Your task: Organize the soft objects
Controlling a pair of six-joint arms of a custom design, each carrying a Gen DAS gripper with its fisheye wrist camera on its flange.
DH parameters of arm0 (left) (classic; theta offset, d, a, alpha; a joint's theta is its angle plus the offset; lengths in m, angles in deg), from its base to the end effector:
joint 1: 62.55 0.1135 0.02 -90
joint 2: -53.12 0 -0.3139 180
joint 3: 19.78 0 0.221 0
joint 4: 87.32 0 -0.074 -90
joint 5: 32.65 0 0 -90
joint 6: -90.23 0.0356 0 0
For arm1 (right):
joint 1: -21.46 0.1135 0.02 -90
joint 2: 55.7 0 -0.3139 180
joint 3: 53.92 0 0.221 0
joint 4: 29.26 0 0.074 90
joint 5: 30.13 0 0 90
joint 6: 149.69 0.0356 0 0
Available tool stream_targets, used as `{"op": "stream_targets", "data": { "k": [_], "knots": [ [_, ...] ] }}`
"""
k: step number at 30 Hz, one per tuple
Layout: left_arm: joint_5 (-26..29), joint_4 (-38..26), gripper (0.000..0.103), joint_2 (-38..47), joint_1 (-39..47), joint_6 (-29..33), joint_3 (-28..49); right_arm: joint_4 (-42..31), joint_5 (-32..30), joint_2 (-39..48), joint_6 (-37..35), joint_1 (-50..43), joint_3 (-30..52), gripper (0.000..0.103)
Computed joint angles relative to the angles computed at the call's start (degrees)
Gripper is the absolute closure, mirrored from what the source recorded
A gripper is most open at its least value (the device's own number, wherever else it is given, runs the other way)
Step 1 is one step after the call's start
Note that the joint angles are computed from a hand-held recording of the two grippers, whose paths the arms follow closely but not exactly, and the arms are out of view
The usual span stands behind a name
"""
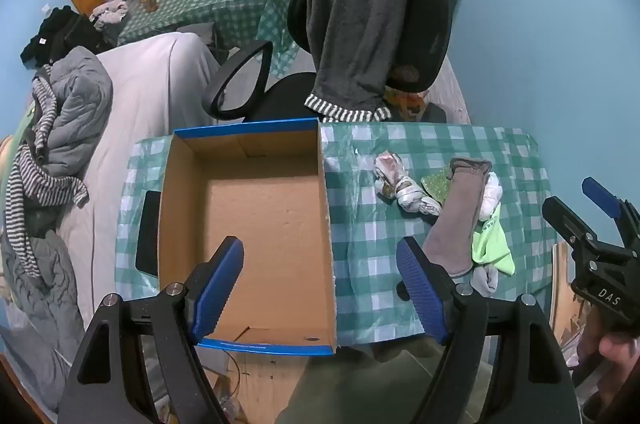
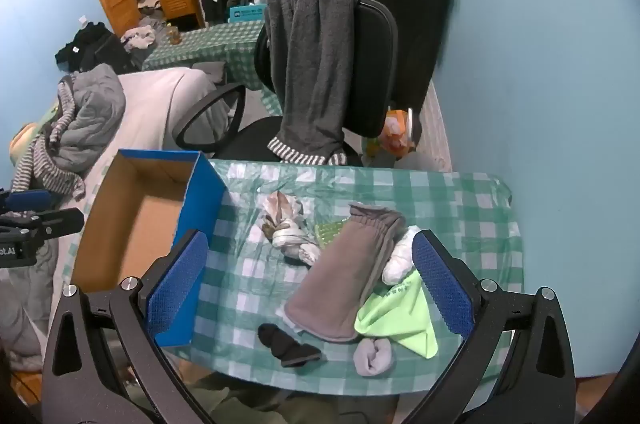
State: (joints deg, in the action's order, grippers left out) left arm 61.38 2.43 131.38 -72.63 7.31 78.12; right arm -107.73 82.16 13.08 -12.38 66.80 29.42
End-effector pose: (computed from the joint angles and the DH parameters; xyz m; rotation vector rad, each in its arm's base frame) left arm 0.1971 -0.0376 0.3918 0.4349 2.7692 -0.1111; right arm 0.1272 0.1095 0.3656 0.1603 2.5487 0.0804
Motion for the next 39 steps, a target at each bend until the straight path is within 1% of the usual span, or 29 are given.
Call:
{"op": "stream_targets", "data": {
  "k": [14, 23, 33, 39],
  "knots": [
    [-1.3, -0.1, 0.023, -0.6, -1.0, -0.5, 0.0, -0.1, -0.9, -0.2, -1.1, -1.3, 0.1, 0.002],
    [-0.9, 0.0, 0.023, 0.3, -0.5, -0.2, 0.5, -0.3, -1.3, -0.6, -1.4, -1.6, -0.1, 0.002],
    [-0.9, -0.4, 0.023, -1.1, -0.7, -0.3, -0.8, -0.6, -1.4, -0.8, -1.1, -1.4, -0.2, 0.002],
    [-1.5, -0.4, 0.023, -1.6, -2.0, -1.7, -1.1, -0.6, -1.4, -0.9, -1.0, -1.3, -0.2, 0.002]
  ]
}}
